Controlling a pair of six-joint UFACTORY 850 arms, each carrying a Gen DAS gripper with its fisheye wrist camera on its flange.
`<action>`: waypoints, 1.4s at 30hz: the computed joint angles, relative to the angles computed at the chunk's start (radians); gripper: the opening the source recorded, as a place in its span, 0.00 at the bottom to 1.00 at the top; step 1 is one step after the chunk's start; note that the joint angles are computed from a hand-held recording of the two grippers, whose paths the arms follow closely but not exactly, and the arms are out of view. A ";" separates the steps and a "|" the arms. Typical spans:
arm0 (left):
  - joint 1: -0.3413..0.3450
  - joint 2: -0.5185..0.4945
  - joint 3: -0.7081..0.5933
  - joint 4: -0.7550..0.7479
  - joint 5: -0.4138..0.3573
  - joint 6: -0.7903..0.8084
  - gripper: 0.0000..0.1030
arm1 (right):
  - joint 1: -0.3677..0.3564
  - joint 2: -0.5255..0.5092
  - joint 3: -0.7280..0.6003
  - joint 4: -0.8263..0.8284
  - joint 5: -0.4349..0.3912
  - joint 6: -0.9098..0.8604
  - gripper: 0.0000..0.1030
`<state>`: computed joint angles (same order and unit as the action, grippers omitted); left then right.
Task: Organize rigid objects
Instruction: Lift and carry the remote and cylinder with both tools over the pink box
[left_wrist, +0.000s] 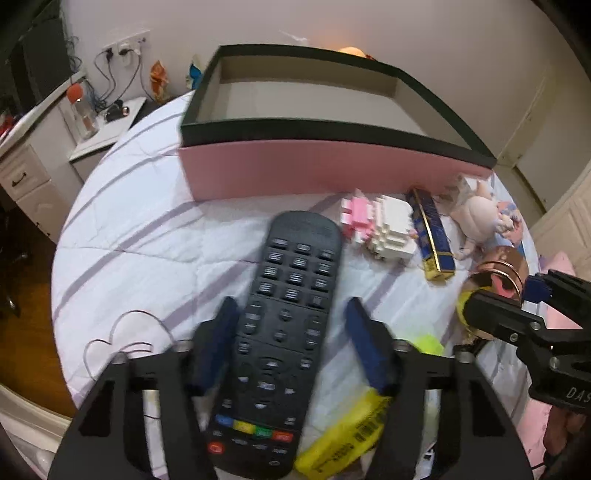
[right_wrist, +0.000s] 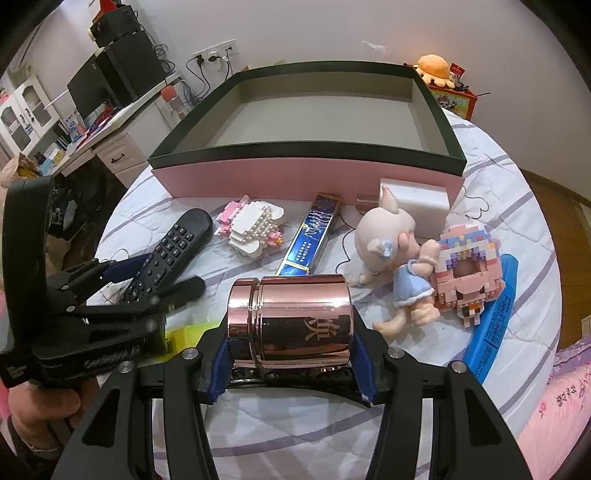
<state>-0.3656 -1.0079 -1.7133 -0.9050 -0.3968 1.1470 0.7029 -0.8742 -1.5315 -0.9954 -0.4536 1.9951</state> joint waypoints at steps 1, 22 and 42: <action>0.009 -0.008 -0.016 -0.003 -0.031 -0.003 0.48 | -0.001 0.001 0.001 -0.003 0.003 0.004 0.54; 0.048 0.092 0.084 -0.256 -0.014 0.251 0.42 | 0.002 0.009 -0.004 -0.091 0.000 0.049 0.54; -0.008 0.006 0.016 0.145 0.122 -0.079 0.64 | -0.011 0.020 0.021 -0.116 0.026 0.085 0.54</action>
